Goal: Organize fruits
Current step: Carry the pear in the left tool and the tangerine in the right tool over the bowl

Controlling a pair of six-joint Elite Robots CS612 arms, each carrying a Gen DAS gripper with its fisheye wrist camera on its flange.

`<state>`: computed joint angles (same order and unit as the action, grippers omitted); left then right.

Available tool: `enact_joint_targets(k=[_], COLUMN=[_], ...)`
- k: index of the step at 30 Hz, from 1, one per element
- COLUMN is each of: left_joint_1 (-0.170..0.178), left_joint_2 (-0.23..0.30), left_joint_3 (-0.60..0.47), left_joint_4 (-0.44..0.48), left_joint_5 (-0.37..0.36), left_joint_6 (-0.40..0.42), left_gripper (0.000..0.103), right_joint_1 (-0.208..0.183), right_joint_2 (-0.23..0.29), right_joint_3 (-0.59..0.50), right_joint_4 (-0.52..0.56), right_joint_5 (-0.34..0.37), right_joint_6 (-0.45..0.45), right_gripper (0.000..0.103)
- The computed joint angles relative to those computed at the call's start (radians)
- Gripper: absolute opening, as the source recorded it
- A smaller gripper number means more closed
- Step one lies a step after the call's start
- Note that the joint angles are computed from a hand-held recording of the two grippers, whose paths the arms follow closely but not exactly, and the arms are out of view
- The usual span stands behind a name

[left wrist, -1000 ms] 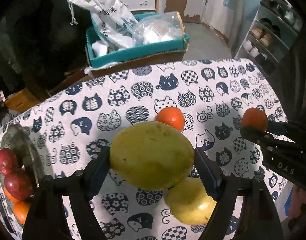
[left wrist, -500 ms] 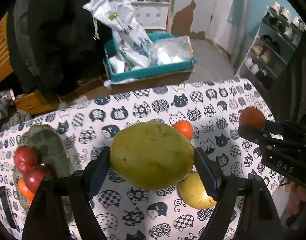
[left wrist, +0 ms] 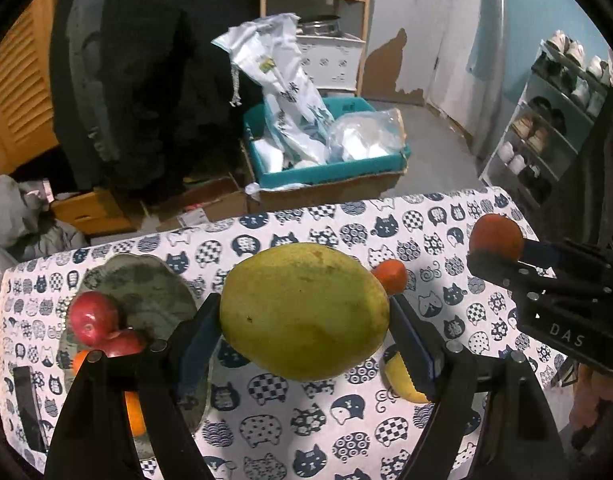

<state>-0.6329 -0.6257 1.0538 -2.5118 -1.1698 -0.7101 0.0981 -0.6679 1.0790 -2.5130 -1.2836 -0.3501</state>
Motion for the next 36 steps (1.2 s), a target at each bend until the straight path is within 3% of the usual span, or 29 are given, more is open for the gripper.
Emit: enact_joint_targets(k=[12, 36], left_joint_1=[0.006, 0.054], left_joint_2=[-0.073, -0.172], left_joint_3=[0.120, 0.312], left_joint_4=[-0.065, -0.095], left_joint_5=[0.052, 0.103], left_joint_6=[-0.054, -0.197], left_gripper=[0.083, 0.083], right_joint_1=[0.032, 0.120], right_joint_2=[-0.006, 0.044], right_joint_3=[-0.011, -0.106], right_joint_4=[-0.001, 0.088], right_joint_5=[0.038, 0.069], right_joint_6=[-0.033, -0.108], right_gripper=[0.044, 0.044])
